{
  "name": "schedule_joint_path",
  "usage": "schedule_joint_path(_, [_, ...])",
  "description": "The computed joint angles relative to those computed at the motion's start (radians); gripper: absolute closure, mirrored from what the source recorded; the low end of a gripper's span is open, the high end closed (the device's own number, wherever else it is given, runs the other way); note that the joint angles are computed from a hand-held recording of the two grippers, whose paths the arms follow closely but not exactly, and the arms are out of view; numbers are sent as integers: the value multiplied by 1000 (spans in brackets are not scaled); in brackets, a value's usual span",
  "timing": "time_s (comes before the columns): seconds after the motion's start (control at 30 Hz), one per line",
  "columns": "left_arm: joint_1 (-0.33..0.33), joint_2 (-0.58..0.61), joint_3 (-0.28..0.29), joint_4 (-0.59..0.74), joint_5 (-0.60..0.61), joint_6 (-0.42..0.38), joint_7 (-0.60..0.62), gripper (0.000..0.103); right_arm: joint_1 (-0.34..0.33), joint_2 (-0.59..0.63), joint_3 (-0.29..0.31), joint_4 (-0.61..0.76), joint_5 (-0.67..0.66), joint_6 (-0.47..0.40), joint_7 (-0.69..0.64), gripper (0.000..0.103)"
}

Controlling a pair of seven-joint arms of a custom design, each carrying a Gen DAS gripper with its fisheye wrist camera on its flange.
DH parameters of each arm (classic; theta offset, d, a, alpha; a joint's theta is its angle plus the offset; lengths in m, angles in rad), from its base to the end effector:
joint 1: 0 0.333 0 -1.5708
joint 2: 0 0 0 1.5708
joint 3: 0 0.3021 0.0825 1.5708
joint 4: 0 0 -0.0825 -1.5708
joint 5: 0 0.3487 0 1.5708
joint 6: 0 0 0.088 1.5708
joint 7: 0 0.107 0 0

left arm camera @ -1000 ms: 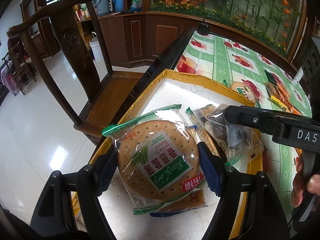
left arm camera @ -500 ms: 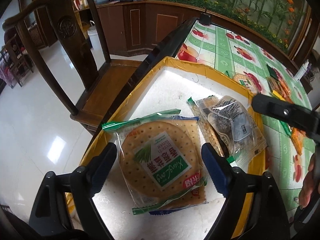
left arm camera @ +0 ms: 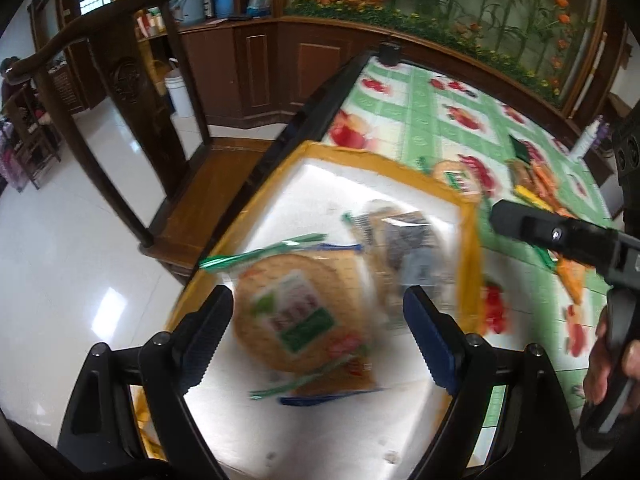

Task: Organize snacks
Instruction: 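Move left tool to second round biscuit pack while right tool returns to snack pile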

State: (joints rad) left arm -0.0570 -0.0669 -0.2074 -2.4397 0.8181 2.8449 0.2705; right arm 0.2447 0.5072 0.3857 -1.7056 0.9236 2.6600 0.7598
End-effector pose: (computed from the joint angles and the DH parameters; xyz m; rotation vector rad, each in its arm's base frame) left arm 0.4521 -0.1628 0.3785 -2.1378 1.5783 -0.5868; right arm 0.5705 0.3441 0.3632 -2.0331 1.0714 0.2295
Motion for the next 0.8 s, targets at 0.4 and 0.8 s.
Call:
schedule_joint_path(0.4, [-124,152,21,213,-235,-12,245,15,-112,-145,-82,-178,274,87,-120,33])
schedule_joint_path(0.8, [-202,474,81,677,-511,-220,505,14,-112,-155,-158,-182,321,-11,-135,30])
